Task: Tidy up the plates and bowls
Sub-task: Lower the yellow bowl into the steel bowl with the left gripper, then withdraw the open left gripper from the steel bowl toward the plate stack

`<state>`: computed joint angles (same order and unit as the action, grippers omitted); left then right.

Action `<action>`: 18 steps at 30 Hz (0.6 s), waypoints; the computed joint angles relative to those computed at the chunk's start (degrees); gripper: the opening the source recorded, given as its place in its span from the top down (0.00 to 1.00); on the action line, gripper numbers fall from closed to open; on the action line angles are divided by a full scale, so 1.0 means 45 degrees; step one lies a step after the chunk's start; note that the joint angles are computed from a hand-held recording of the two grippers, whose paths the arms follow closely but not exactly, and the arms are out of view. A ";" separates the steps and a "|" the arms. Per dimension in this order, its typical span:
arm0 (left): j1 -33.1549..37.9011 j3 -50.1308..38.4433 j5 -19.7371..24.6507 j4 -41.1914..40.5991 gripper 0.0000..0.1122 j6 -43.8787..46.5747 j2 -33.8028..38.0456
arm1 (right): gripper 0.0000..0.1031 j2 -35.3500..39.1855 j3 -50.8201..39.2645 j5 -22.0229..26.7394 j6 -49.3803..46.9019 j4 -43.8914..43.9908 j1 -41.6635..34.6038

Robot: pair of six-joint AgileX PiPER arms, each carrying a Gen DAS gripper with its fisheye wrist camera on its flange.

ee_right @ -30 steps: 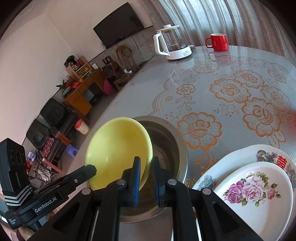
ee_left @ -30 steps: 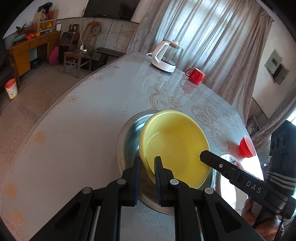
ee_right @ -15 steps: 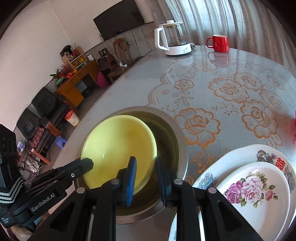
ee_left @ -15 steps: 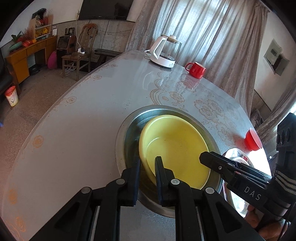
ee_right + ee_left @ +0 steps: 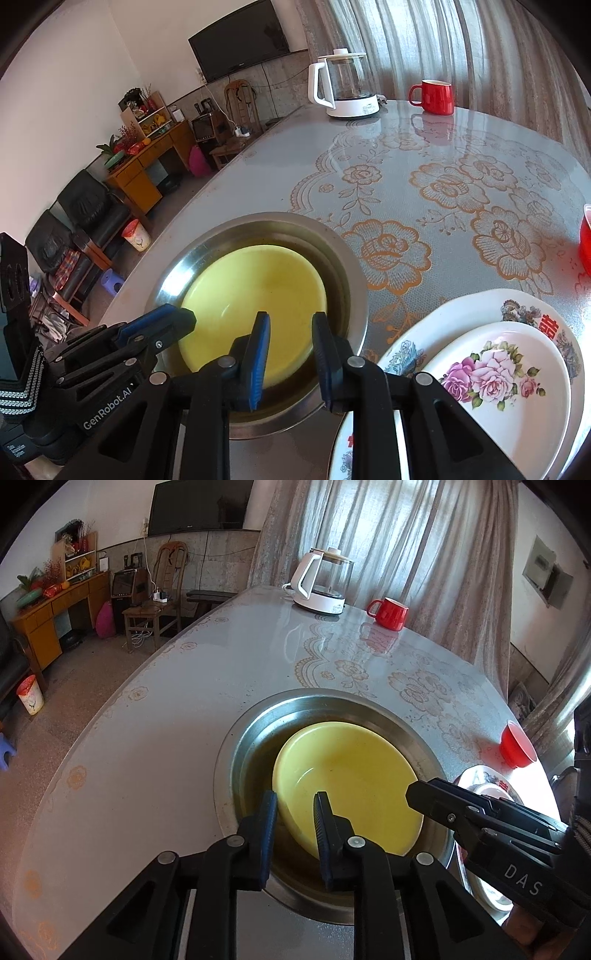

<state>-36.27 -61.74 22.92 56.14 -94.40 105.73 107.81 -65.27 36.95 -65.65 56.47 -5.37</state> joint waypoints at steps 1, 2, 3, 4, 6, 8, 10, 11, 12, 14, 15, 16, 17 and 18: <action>0.0006 0.0018 0.0006 -0.0013 0.81 -0.0012 -0.0029 | 0.78 -0.0032 0.0032 0.0009 -0.0096 0.0042 -0.0016; -0.0041 0.0022 0.0103 0.0004 0.78 -0.0089 -0.0081 | 0.78 -0.0057 0.0055 -0.0013 -0.0142 0.0056 -0.0024; -0.0078 0.0076 0.0189 0.0157 0.75 -0.0292 -0.0154 | 0.78 -0.0049 0.0055 -0.0008 -0.0179 0.0096 -0.0038; -0.0135 0.0132 0.0248 0.0390 0.72 -0.0573 -0.0215 | 0.78 -0.0017 0.0032 0.0040 -0.0243 0.0178 -0.0060; -0.0178 0.0288 0.0326 0.0734 0.71 -0.0968 -0.0377 | 0.78 -0.0011 0.0056 0.0086 -0.0327 0.0268 -0.0086; -0.0257 0.0406 0.0463 0.1043 0.71 -0.1356 -0.0496 | 0.78 0.0009 0.0064 0.0119 -0.0343 0.0321 -0.0078; -0.0384 0.0514 0.0605 0.1237 0.71 -0.1645 -0.0594 | 0.78 0.0018 0.0100 0.0125 -0.0408 0.0376 -0.0052; -0.0415 0.0514 0.0645 0.1199 0.71 -0.1659 -0.0618 | 0.78 0.0011 0.0122 0.0129 -0.0432 0.0401 -0.0049; -0.0464 0.0541 0.0700 0.1190 0.71 -0.1719 -0.0659 | 0.78 0.0001 0.0138 0.0136 -0.0448 0.0426 -0.0058; -0.0608 0.0580 0.0895 0.1253 0.71 -0.1942 -0.0719 | 0.78 -0.0039 0.0189 0.0137 -0.0513 0.0508 -0.0081; -0.0660 0.0592 0.0992 0.1259 0.71 -0.2025 -0.0745 | 0.78 -0.0064 0.0213 0.0137 -0.0537 0.0537 -0.0089; -0.0718 0.0586 0.1115 0.1221 0.71 -0.2057 -0.0762 | 0.78 -0.0114 0.0274 0.0128 -0.0611 0.0584 -0.0104; -0.0754 0.0591 0.1200 0.1194 0.70 -0.2094 -0.0774 | 0.78 -0.0155 0.0308 0.0106 -0.0634 0.0595 -0.0106; -0.0785 0.0625 0.1220 0.1200 0.70 -0.2166 -0.0801 | 0.78 -0.0207 0.0370 0.0085 -0.0691 0.0643 -0.0118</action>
<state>-39.80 -58.93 28.41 61.54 -104.15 102.12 106.87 -63.61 37.33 -68.76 59.36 -5.90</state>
